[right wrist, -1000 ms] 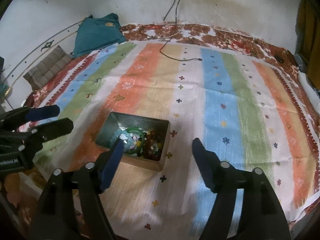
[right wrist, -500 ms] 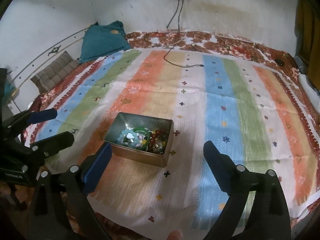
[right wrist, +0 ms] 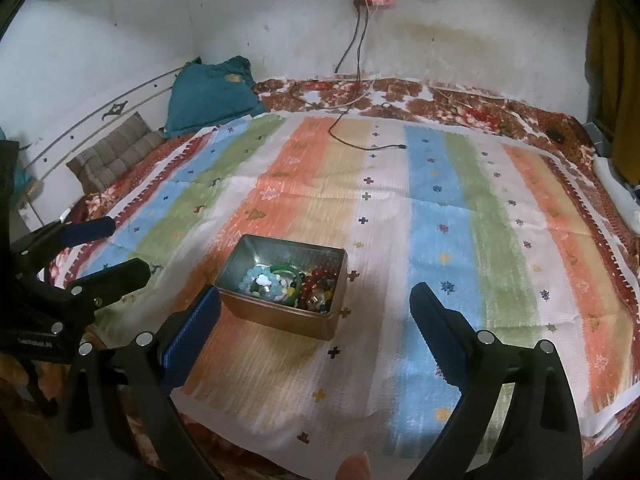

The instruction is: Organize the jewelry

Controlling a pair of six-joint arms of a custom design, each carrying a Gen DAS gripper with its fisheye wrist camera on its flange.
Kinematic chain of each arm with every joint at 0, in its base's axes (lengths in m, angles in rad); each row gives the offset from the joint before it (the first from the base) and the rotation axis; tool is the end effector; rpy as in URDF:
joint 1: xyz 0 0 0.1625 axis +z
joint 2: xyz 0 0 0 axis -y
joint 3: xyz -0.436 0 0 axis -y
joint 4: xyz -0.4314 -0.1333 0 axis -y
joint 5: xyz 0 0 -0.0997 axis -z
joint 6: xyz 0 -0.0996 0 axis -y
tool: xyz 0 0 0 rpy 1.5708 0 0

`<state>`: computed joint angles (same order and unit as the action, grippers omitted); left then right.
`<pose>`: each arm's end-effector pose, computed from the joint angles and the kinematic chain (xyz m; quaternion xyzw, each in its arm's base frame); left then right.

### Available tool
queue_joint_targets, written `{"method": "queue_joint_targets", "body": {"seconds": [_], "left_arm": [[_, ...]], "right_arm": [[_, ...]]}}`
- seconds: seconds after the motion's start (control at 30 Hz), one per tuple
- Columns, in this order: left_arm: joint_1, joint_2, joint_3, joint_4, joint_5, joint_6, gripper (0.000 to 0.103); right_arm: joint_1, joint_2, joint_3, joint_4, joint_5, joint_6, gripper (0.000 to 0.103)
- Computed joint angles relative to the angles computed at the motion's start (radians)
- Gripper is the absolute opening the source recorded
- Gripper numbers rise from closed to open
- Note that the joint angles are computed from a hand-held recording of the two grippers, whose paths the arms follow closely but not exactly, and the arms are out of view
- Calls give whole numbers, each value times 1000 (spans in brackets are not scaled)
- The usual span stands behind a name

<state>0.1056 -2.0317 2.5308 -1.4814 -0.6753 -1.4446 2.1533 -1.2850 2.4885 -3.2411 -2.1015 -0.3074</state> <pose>-0.2097 -0.2344 0.2394 0.1344 0.8613 -0.3813 0.3076 0.2923 -0.2930 0.1463 0.3493 -0.8735 0.2561 0.2221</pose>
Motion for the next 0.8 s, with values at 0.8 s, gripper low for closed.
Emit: {"method": "queue_joint_targets", "body": {"seconds": [0.8], "left_arm": [[-39,16,-19,106,25,-74,97]], "right_arm": [[7,-14,24,-67,20,-31,97]]}}
